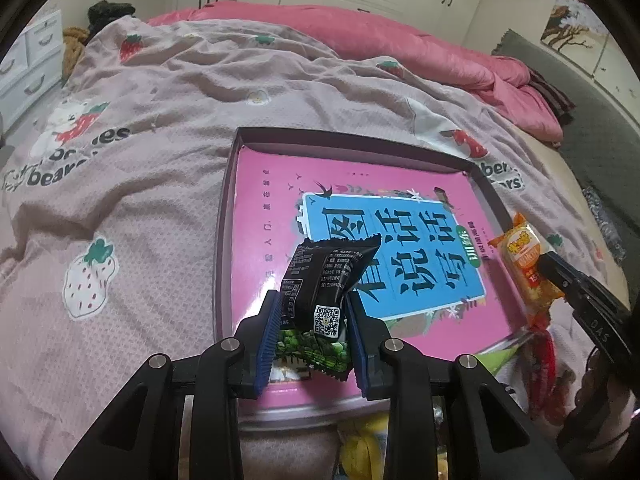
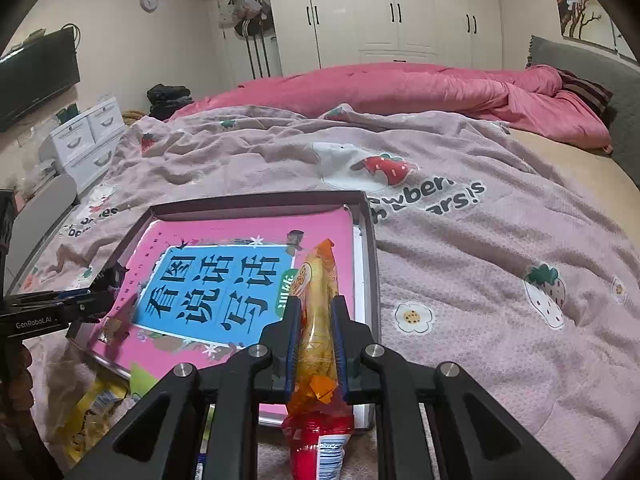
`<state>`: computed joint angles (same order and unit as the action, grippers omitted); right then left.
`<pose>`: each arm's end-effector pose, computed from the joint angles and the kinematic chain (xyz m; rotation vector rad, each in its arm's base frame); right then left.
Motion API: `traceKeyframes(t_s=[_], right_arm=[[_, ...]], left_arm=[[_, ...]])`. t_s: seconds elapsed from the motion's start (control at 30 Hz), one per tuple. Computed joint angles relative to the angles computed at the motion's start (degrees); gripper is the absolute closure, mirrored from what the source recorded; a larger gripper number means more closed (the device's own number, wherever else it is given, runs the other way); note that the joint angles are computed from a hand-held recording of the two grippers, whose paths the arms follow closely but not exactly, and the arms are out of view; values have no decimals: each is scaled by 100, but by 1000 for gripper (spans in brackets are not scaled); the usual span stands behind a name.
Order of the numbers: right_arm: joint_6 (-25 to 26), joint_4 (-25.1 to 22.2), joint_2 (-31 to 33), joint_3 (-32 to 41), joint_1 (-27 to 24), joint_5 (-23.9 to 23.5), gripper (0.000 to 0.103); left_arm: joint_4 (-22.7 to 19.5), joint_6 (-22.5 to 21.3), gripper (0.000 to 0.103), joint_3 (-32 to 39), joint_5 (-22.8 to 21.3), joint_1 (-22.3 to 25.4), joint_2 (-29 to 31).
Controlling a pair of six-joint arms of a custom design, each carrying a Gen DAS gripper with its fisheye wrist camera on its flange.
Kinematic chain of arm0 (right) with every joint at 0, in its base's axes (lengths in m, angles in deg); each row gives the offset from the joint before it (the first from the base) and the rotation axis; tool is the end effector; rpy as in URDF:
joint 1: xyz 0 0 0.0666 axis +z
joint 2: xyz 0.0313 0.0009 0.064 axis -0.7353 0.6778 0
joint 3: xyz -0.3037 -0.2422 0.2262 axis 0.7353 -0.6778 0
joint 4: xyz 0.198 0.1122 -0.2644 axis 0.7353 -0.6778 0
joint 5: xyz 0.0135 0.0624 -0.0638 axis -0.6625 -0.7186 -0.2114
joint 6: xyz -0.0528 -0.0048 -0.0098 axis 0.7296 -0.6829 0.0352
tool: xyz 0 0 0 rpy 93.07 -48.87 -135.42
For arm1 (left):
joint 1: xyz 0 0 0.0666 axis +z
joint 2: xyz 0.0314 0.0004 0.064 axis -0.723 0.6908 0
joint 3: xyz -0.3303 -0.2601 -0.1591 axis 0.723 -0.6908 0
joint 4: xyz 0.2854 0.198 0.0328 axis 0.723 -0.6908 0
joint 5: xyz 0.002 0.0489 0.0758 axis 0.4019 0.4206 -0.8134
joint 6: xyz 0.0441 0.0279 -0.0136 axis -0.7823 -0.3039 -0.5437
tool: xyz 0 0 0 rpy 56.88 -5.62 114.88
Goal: Organize snacks
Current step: 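Carry both packets into the tray and open both tools onto the book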
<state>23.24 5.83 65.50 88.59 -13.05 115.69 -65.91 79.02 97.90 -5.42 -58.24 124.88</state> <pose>0.3738 0.2342 0.3359 0.2844 2.2834 0.0487 0.4929 -0.1144 0.3466 0.4431 2.5280 -0.4020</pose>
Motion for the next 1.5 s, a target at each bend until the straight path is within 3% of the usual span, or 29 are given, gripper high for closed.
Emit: traceKeyframes(t_s=[0.37, 0.73, 1.07, 1.17, 1.43, 1.5], right_arm=[[-129, -74, 128, -2, -69, -220, 87], [-299, -164, 107, -53, -105, -288, 87], [-128, -170, 48, -25, -5, -125, 87], [-79, -177, 26, -12, 37, -55, 87], [-75, -163, -117, -59, 94, 116, 86], [-64, -126, -163, -85, 114, 137, 79]], left_arm=[[100, -124, 70, 3, -234, -76, 93], [-44, -99, 69, 67, -62, -21, 159], [-110, -134, 68, 55, -22, 1, 100], [-104, -154, 58, 33, -52, -10, 35], [-110, -186, 45, -6, -119, -9, -168], [-113, -192, 43, -11, -104, 0, -208]])
